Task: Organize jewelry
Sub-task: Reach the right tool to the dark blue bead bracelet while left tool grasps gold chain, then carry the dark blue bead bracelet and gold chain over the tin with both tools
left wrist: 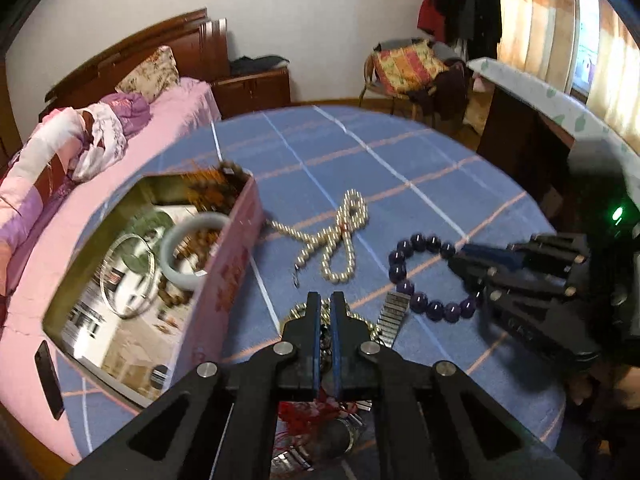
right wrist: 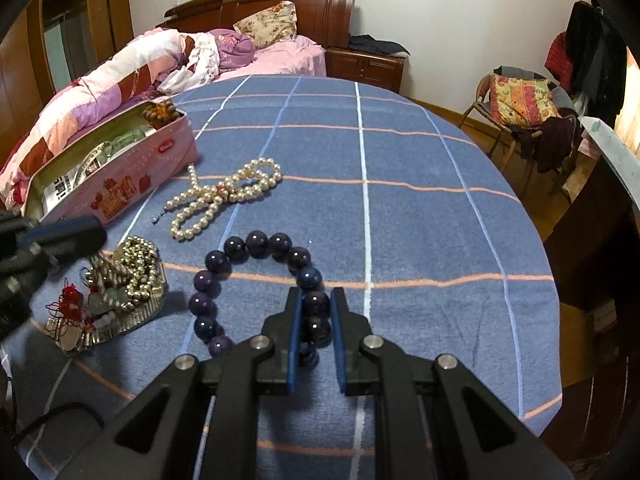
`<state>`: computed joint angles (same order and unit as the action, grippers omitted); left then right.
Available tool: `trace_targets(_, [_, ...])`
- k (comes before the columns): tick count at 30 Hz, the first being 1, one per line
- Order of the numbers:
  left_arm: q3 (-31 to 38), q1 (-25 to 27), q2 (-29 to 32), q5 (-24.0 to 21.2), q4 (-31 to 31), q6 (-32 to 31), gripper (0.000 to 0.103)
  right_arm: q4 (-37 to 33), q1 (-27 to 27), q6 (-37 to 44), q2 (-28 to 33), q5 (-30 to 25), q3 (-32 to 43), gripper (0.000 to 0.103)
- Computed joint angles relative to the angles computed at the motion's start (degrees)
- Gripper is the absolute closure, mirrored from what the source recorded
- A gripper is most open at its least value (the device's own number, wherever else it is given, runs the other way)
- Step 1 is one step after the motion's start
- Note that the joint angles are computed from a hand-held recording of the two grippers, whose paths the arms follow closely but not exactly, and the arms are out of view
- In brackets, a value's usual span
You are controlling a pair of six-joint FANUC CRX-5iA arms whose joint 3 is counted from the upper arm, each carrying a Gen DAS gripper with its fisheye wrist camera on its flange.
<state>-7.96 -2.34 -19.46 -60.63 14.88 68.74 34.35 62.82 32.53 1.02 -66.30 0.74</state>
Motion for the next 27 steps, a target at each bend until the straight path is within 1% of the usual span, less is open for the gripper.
trace_targets(8, [0.1,2.0,-0.7,0.4,1.3,-0.7,0.1,0.3,0.2,-0.6,-0.5,1.4,-0.3,0.087])
trace_targets(13, [-0.4,3.7,-1.0,0.2,3.6,-1.9,0.1,1.3,0.5,-1.4,-1.0,1.9,-0.5,0.087])
trace_targets(21, [1.6,6.0,-1.9,0.9,8.0,-5.1,0.1,4.7,1.4,-3.6,-2.3,3.2,-1.3,0.087])
trace_targets(27, [3.6,7.1,-2.0,1.4,9.9,-6.4,0.1,6.8,1.9,-3.9,-2.3,3.3,-0.4,0.087])
